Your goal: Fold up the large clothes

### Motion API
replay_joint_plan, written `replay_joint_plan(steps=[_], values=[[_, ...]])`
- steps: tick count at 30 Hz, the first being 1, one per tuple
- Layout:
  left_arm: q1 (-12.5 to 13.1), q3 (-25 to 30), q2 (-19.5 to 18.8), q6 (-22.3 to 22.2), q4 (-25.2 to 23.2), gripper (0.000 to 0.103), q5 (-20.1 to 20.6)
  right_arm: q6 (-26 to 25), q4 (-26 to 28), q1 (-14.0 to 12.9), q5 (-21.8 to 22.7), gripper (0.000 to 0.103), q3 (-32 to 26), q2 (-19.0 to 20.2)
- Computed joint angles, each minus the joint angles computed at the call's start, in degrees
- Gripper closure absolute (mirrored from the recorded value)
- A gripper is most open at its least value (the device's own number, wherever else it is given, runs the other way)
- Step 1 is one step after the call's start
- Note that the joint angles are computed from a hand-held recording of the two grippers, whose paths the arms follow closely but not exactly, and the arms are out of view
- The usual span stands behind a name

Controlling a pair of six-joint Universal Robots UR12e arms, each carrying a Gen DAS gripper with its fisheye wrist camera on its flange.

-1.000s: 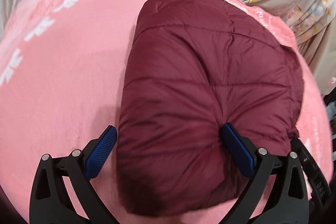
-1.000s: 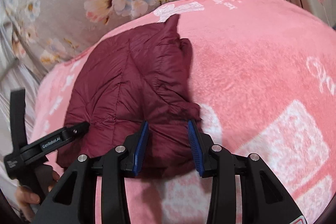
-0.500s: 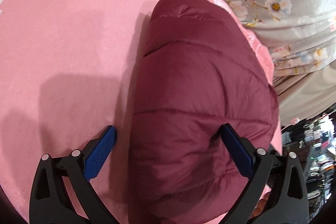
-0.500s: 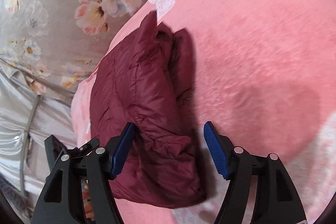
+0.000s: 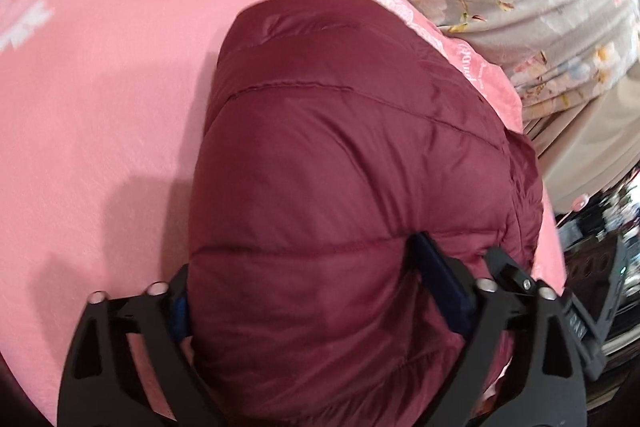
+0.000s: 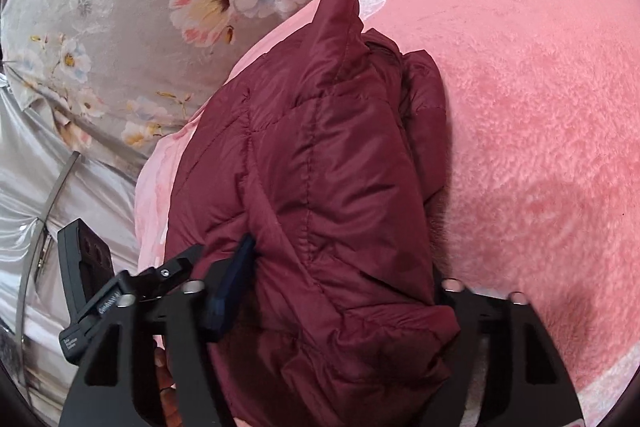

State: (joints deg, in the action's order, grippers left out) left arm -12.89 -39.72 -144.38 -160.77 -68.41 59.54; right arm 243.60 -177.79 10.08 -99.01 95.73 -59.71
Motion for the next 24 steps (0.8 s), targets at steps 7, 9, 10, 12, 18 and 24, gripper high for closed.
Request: replay_joint_plan(steps=[7,9,10,12,18,24], values=[[-0.32,-7.12,5.53,7.80,9.86,0.058,-1.22,-7.71,4.82,3.15,-9.53,0.081,-3.18,-1.53],[-0.19,-9.06,7.21,9.10,12.02,0.059,-2.52,-9.44,5.21,4.25,-12.64,0.082,-3.74,-2.13],[-0.17,-9.78,7.81,9.42,13.06,0.059,-2.87,-10.24,5.34,4.80,-14.35,0.082,-3.99,-2.43],[0.16,-12.01,9.65,10.29,16.11,0.059,-4.64,-11.79,4.76,5.90,-17.72,0.082,-4.11,-3.23],[1.46,-16.52,14.05,10.79,23.27,0.059,-10.76,-17.10,0.79,8.80,-26.04,0.082,-4.89,-5.14],[2.36,-18.44,16.60,9.14,30.49,0.059,-15.26,-23.69,-1.82,11.11,-32.59,0.082,-8.21,-5.00]])
